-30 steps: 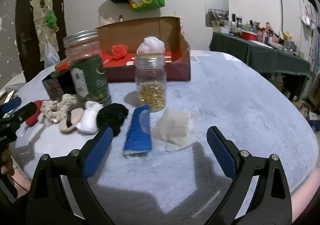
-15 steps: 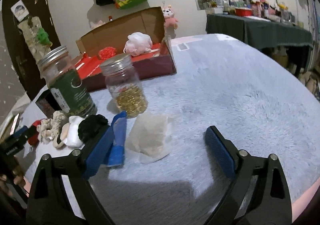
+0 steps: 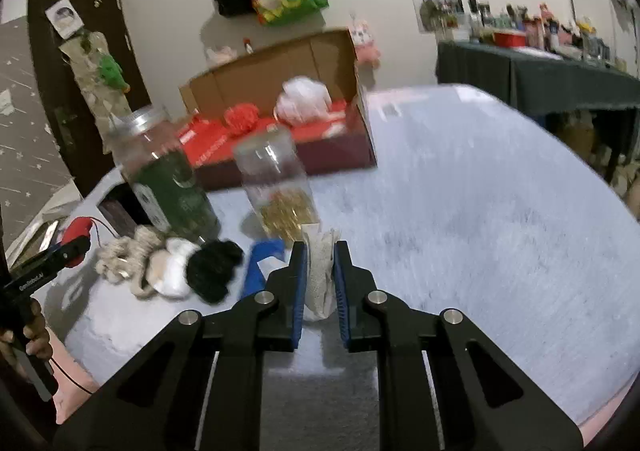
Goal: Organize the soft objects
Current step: 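Grasp the red knit heart with the left tool while the right grasps the white cloth, then carry the red heart and white cloth toward the box with both tools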
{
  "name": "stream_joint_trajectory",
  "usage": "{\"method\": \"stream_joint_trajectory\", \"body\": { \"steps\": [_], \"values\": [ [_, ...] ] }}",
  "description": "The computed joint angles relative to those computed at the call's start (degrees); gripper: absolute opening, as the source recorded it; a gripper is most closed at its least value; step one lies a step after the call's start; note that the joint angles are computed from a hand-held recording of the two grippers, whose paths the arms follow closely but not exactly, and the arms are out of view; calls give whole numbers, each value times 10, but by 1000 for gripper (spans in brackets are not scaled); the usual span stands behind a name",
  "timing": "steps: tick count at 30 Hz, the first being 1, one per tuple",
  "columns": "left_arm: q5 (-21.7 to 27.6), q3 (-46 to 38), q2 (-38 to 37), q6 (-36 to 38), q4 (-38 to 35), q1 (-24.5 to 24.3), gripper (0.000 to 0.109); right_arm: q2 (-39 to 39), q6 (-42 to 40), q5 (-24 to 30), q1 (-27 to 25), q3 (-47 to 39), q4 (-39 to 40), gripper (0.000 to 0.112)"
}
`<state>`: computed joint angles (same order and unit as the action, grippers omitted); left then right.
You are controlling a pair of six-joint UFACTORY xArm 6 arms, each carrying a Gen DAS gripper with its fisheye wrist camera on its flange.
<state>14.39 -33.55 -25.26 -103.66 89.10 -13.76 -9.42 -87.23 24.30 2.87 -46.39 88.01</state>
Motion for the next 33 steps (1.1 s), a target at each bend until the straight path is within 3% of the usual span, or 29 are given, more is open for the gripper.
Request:
{"method": "stream_joint_trajectory", "body": {
  "steps": [4,8,11,14,19,26,30,33],
  "values": [
    [8,-7,-14,3,13,-13,48,-28,-24,20,1,10,18,12],
    [-54,-25,-8,-4,30,3,48,-45,-18,58,-3,14,8,12],
    [-63,-41,3,-25,66,-16,48,-43,4,105,-8,10,-10,12],
    [-47,-45,-11,-38,97,-31,48,-45,1,102,8,13,-11,12],
    [-86,-62,-25,-57,133,-15,48,-57,-3,111,11,16,-10,12],
    [-168,-143,84,-261,317,-23,48,-51,1,126,17,14,-5,12],
    [-185,-185,155,-330,366,-30,48,-26,19,138,22,5,-20,12],
    [-188,-194,178,-329,358,-31,48,-9,24,133,29,-3,-25,12]
  ]
}}
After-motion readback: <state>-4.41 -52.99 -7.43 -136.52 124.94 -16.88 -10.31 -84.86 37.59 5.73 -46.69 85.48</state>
